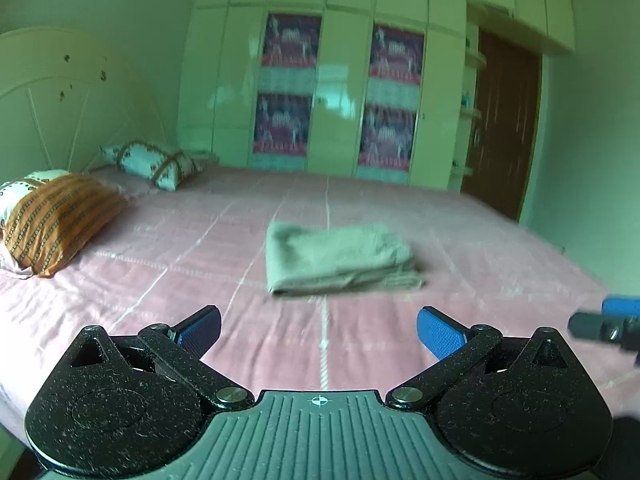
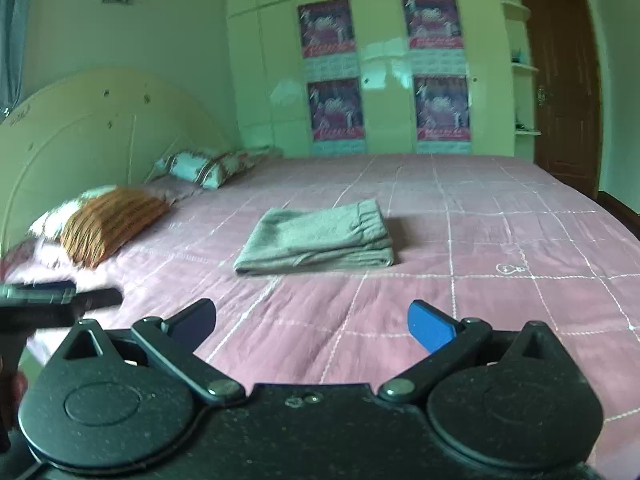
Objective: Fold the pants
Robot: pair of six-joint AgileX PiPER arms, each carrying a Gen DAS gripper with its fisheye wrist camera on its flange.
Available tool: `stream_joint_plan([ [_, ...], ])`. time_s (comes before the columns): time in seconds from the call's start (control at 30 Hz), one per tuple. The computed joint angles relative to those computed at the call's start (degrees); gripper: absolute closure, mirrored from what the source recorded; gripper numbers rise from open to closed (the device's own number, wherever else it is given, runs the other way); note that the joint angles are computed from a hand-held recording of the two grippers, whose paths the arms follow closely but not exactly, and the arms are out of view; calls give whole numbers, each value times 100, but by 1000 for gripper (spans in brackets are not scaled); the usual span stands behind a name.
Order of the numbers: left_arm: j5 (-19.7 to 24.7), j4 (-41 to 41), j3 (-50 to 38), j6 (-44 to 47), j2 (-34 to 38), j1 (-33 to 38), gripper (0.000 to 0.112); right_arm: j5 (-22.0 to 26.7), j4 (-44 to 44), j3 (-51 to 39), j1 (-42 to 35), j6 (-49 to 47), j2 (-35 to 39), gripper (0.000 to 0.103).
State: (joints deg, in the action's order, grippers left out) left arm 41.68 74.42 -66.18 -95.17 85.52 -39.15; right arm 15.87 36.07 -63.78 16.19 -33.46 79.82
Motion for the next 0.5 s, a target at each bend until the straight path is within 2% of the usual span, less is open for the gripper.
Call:
stream_joint_plan([
  [0.07, 26, -13, 44, -86, -93, -149, 9, 30, -78, 64, -42, 118, -177, 6],
  [0.23, 537, -190, 48, -23, -227, -533, 9, -54, 247, 344, -160, -70, -605, 6],
  [0.4, 958, -163, -68, 63, -279, -861, 9, -285, -351, 541, -29, 559, -917, 6],
  [0.5, 878, -159, -71, 88, -342, -895, 9, -417, -623, 566, 96, 876, -967, 6],
])
